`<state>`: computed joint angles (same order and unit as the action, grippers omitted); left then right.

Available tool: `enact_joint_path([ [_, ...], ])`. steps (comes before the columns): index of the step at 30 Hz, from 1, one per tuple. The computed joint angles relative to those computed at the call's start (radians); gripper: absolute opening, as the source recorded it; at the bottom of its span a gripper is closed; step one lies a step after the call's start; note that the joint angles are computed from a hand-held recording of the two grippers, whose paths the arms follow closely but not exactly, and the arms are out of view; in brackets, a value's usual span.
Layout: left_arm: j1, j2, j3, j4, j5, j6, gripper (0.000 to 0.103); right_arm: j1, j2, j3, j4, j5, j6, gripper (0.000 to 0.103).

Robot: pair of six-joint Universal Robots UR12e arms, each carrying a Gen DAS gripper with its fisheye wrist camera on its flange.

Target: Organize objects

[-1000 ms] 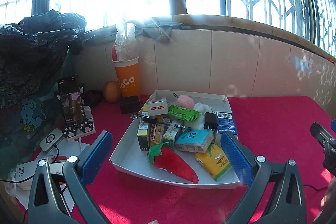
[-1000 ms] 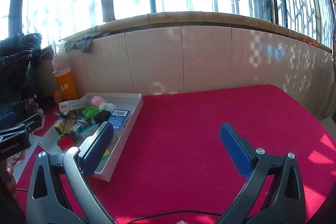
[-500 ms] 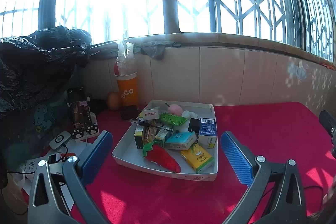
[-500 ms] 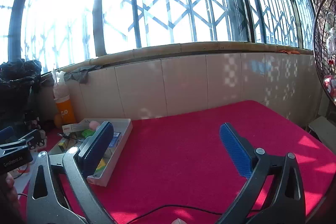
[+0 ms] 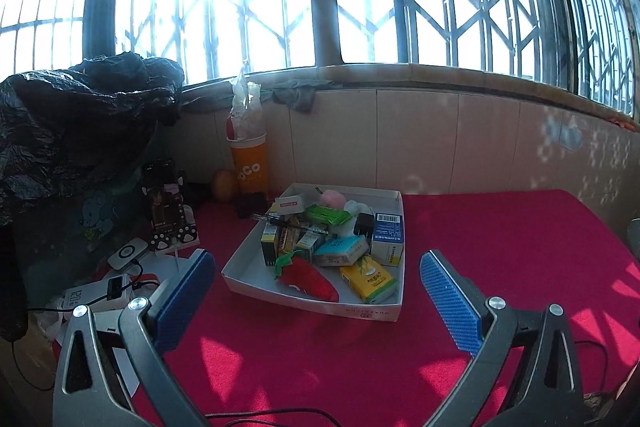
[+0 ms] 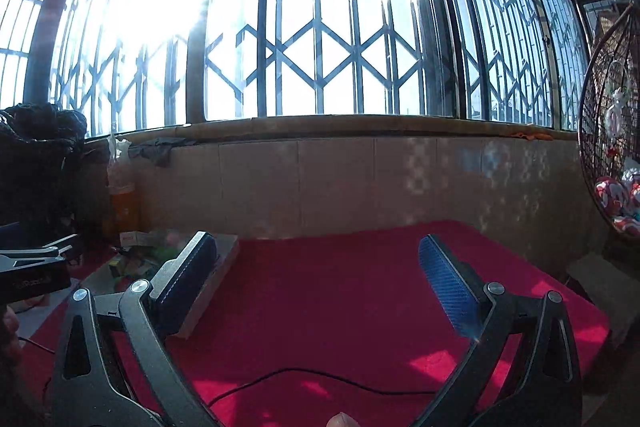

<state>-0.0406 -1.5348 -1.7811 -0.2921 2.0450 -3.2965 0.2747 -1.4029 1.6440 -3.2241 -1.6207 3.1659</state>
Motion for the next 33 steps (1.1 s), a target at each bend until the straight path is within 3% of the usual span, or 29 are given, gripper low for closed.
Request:
enact_joint_path([
  [10,-0.001,0.011,-0.008,-0.043,-0.009,-0.026,0.103,-0.025,-0.018,0.025,0.028,0.022,0.071,0.102],
  [33,0.003,0.007,-0.01,-0.039,-0.019,-0.024,0.103,-0.032,-0.017,0.025,0.062,0.047,0.079,0.102],
])
